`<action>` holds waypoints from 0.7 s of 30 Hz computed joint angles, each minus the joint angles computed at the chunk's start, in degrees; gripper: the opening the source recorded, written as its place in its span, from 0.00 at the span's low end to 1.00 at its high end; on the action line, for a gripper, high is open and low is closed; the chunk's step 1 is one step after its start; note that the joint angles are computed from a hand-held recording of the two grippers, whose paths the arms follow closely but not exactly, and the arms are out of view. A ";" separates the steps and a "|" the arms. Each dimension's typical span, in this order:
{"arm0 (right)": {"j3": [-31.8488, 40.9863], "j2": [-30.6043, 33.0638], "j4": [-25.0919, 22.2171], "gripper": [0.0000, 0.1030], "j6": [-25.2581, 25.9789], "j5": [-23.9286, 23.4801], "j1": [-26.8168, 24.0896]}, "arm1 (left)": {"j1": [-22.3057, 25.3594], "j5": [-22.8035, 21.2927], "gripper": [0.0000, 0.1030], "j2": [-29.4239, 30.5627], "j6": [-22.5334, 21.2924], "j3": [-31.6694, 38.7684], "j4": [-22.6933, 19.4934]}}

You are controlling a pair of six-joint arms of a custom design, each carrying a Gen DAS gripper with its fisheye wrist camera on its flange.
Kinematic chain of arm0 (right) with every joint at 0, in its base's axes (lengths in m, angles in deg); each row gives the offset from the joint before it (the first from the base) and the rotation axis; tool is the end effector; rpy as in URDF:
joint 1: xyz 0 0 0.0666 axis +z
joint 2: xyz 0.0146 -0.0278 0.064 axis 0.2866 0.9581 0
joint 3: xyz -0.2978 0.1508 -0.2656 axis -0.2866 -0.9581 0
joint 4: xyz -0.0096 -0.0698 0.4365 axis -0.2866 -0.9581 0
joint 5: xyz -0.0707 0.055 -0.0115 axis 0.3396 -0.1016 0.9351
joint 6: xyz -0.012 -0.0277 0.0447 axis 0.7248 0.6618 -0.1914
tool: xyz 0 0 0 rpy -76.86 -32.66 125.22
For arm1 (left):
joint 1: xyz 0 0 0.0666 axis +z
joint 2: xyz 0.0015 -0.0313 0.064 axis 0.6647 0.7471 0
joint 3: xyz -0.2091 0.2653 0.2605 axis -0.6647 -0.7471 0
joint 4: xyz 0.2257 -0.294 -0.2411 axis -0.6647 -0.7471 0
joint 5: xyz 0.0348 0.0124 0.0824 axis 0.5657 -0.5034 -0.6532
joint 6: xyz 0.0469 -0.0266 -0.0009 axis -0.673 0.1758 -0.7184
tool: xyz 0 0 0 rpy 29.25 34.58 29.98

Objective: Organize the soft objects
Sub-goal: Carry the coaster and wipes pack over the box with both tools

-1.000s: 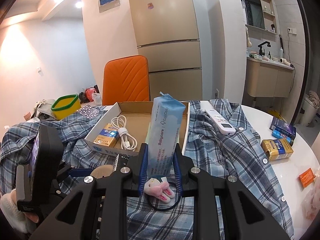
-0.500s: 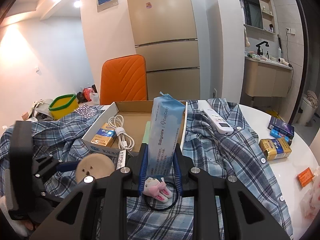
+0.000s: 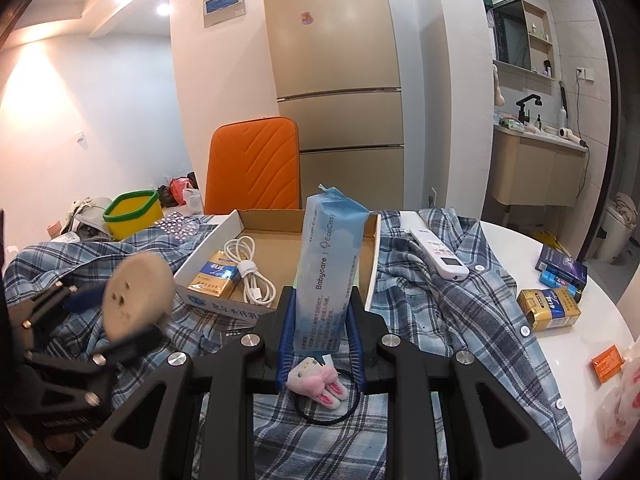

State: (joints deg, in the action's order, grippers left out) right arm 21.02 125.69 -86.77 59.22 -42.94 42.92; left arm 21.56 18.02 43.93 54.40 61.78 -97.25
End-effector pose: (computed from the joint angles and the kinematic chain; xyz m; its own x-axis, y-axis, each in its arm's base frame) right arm 0.4607 0.2169 0.3734 -0.5240 0.0232 -0.8514 -0.1071 0.9899 0.0929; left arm 0.4491 -0.1644 0.3758 -0.4659 0.1900 -0.8642 0.3466 0.9378 0.0194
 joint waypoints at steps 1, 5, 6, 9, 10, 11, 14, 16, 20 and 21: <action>0.02 -0.12 0.02 0.25 0.03 0.05 0.07 | 0.07 -0.20 0.73 -0.02 0.16 0.21 0.22; 0.47 -1.22 0.06 0.25 0.73 0.18 0.39 | 0.29 -1.16 0.73 -1.34 0.63 1.00 0.66; 0.78 -1.34 -0.17 0.25 0.98 0.49 0.52 | 0.39 -1.35 0.73 -1.52 0.65 1.39 0.61; 2.53 -1.44 -1.72 0.25 2.16 1.04 0.92 | 0.58 -2.23 0.73 -1.76 0.99 2.53 1.12; 3.24 -1.44 -2.13 0.25 2.80 1.35 1.11 | 0.71 -2.37 0.73 -1.85 1.19 2.80 1.28; 3.69 -1.46 -2.31 0.25 3.28 1.58 1.25 | 0.82 -2.53 0.73 -1.77 1.56 3.47 1.23; 5.24 -1.44 -2.40 0.25 4.96 2.70 1.76 | 1.14 -2.74 0.73 -1.50 2.12 5.16 0.71; 6.31 -1.23 -2.41 0.25 5.52 2.98 1.94 | 1.24 -2.73 0.73 -1.25 2.49 5.83 1.01; 8.59 -0.43 -2.57 0.25 6.04 3.41 2.13 | 0.75 -4.05 0.73 -1.29 4.09 6.49 2.52; 9.21 -0.13 -2.64 0.25 5.98 3.42 2.08 | 0.68 -4.67 0.73 -1.17 4.01 6.80 3.05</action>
